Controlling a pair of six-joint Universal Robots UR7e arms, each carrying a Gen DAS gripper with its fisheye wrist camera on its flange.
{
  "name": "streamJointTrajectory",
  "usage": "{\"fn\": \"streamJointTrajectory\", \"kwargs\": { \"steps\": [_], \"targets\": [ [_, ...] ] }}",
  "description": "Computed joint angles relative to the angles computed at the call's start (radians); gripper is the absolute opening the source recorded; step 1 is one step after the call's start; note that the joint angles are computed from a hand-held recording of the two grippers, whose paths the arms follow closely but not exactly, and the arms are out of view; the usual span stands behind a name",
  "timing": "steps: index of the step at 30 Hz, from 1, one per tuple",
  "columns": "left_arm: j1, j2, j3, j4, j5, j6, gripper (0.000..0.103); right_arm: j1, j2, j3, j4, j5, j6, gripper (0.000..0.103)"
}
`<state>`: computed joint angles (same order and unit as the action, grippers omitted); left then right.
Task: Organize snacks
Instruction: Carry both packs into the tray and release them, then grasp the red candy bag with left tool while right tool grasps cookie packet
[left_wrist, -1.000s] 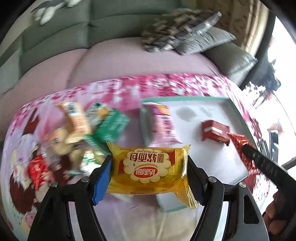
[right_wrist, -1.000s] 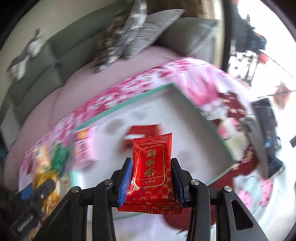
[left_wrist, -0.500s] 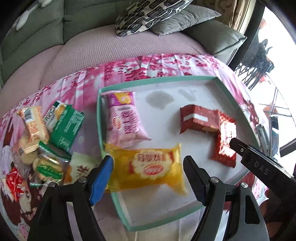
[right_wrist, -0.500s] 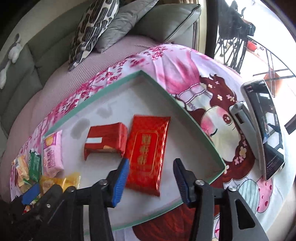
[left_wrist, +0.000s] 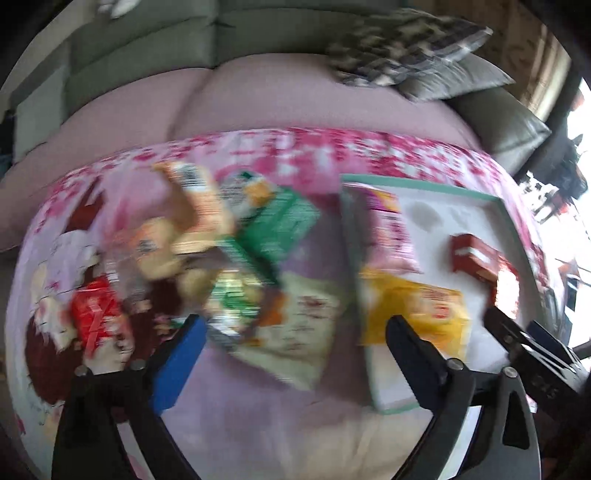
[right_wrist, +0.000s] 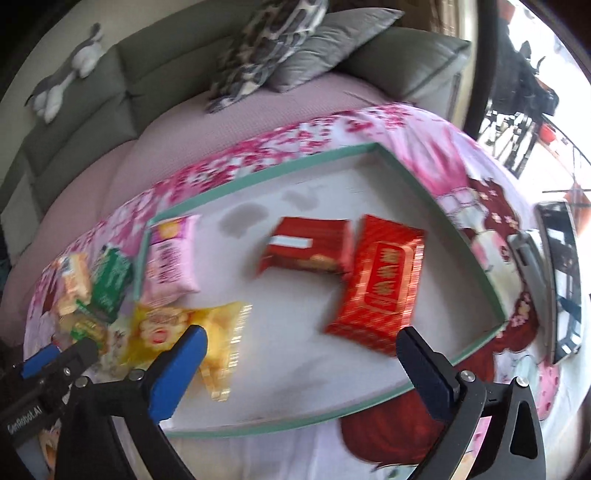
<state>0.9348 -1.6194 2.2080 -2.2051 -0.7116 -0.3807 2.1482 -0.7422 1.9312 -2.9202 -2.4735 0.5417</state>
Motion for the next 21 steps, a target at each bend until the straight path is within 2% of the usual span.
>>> {"fn": "streamJointTrajectory", "kwargs": {
  "steps": [2, 9, 14, 18, 21],
  "targets": [
    [0.015, -0.022, -0.006, 0.026, 0.028, -0.003, 0.098, 0.010, 0.014, -0.017, 0.025, 0.010, 0.000, 0.103],
    [0.099, -0.081, -0.080, 0.077, 0.056, 0.019, 0.098, 0.061, 0.074, -0.110, 0.132, -0.010, 0.014, 0.103],
    [0.179, -0.107, -0.137, 0.076, 0.045, 0.023, 0.098, 0.077, 0.121, -0.192, 0.151, 0.067, -0.006, 0.102],
    [0.244, -0.116, -0.172, 0.052, -0.004, 0.015, 0.098, 0.093, 0.182, -0.293, 0.225, 0.097, -0.007, 0.089],
    [0.285, -0.114, -0.188, 0.038, -0.039, 0.023, 0.098, 0.095, 0.218, -0.351, 0.263, 0.136, 0.000, 0.083]
  ]
}}
